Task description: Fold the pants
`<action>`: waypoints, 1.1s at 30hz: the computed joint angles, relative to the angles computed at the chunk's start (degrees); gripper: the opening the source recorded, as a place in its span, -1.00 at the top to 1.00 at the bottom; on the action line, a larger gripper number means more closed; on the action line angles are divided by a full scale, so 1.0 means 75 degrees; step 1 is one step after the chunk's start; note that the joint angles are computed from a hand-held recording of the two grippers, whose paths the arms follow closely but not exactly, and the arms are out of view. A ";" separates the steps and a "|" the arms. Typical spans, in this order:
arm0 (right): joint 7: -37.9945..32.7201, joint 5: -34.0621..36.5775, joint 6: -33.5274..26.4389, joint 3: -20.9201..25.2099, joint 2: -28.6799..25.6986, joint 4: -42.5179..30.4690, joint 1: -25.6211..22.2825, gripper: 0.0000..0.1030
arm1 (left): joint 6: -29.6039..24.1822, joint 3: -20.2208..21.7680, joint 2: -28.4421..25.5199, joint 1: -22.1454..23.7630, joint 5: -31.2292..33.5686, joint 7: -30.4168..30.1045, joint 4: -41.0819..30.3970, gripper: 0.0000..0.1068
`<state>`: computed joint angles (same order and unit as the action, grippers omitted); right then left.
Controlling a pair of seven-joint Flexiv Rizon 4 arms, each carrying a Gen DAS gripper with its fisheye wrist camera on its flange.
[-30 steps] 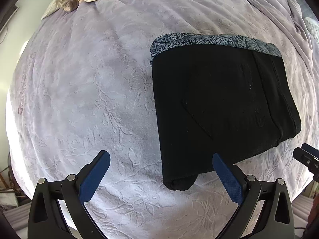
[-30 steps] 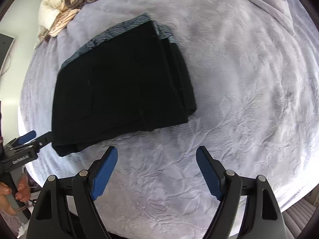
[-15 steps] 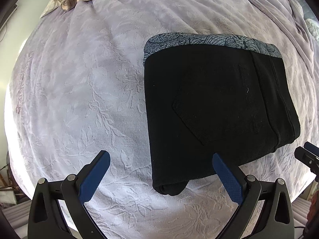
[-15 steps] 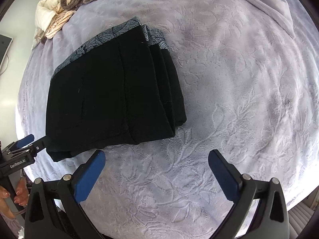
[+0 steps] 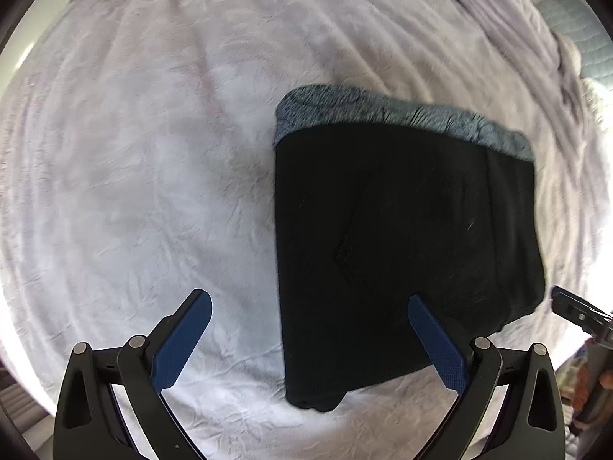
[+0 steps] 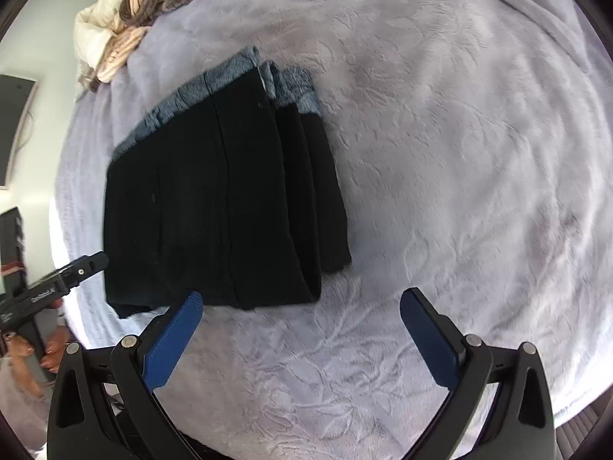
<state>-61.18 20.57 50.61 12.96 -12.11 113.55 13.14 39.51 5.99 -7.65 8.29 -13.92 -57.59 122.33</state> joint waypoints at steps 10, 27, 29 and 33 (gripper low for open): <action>-0.2836 0.2411 -0.0266 0.0330 -0.1145 -0.1493 -0.1006 -0.99 | -0.0030 -0.0346 -0.1003 0.0184 -0.1359 0.1045 -0.0461 -0.93; -0.3945 0.4170 -0.0986 0.0765 -0.2220 -0.2427 -0.1965 0.15 | 0.0060 -0.0480 -0.0561 -0.0100 -0.2368 0.1266 0.0026 -0.03; -0.4244 0.4644 -0.1103 0.0847 -0.2014 -0.2341 -0.2170 0.21 | 0.0042 -0.0449 -0.0344 -0.0154 -0.2398 0.1243 0.0123 0.01; -0.4181 0.4928 -0.1249 0.0738 -0.1561 -0.2168 -0.2016 0.23 | -0.0307 -0.0197 0.0303 -0.0101 -0.2239 0.1448 0.0323 0.02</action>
